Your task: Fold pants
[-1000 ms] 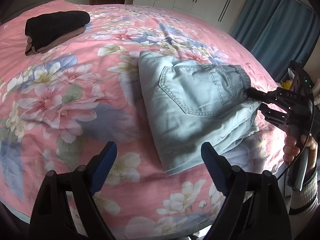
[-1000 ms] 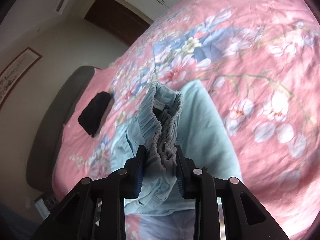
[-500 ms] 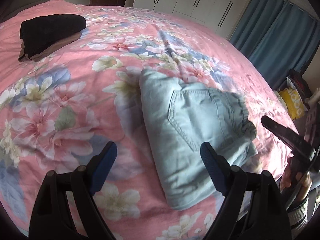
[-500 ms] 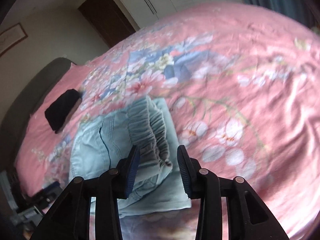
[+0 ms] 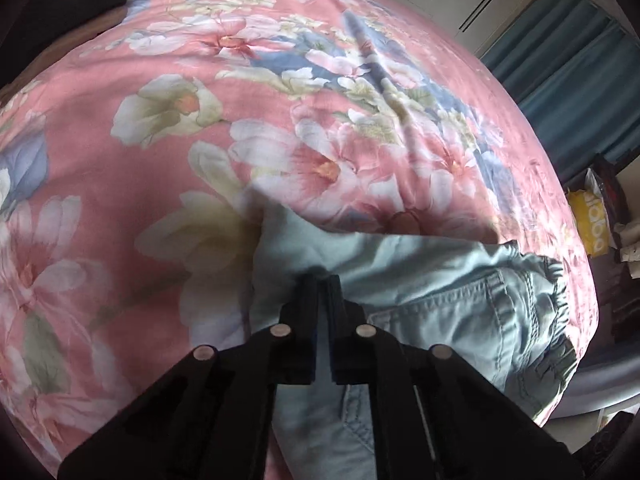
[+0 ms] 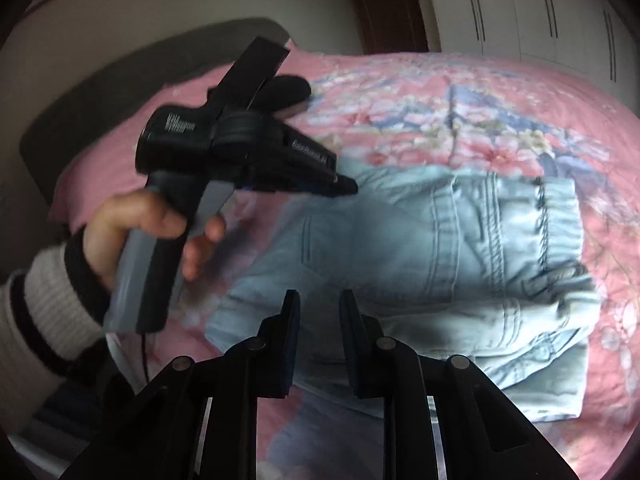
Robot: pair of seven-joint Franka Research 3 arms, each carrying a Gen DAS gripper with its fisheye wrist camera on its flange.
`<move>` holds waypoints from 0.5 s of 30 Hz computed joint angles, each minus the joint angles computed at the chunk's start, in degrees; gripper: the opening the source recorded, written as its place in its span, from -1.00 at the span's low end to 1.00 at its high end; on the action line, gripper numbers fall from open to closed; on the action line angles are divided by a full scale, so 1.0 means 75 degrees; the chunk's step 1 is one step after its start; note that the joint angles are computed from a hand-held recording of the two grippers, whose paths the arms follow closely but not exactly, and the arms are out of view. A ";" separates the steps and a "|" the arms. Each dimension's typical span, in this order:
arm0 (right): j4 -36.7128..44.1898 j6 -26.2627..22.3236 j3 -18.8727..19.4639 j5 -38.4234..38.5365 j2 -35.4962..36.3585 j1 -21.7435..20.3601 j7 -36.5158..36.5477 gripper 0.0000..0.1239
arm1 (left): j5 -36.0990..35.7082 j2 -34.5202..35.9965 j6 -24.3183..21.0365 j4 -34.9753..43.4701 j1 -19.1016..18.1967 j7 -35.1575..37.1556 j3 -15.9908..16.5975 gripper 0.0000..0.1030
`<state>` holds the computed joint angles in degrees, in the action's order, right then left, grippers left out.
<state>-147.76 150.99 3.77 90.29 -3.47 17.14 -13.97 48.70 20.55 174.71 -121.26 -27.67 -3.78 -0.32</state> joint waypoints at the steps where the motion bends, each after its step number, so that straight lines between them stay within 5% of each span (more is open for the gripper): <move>1: 0.0049 -0.0009 -0.0011 -0.0075 0.0144 -0.0015 0.0084 -0.65 | 0.0058 -0.0007 0.0052 -0.0006 -0.0039 -0.0099 0.0081 -0.93; 7: -0.0096 -0.1026 -0.0337 -0.1256 -0.0321 -0.0374 0.0950 -0.65 | 0.0646 -0.0427 -0.0212 -0.0190 -0.0428 -0.0772 0.0374 -0.92; 9: -0.0169 -0.1657 -0.0595 -0.1246 -0.0595 -0.0589 0.1021 -0.65 | 0.1086 -0.0675 -0.0563 -0.0255 -0.0511 -0.0983 0.0247 -0.56; 15: 0.0174 -0.0511 -0.0657 0.0515 -0.0585 -0.0859 0.0325 -0.65 | 0.3022 -0.1269 -0.0730 -0.0580 -0.0826 -0.2250 -0.0188 -0.44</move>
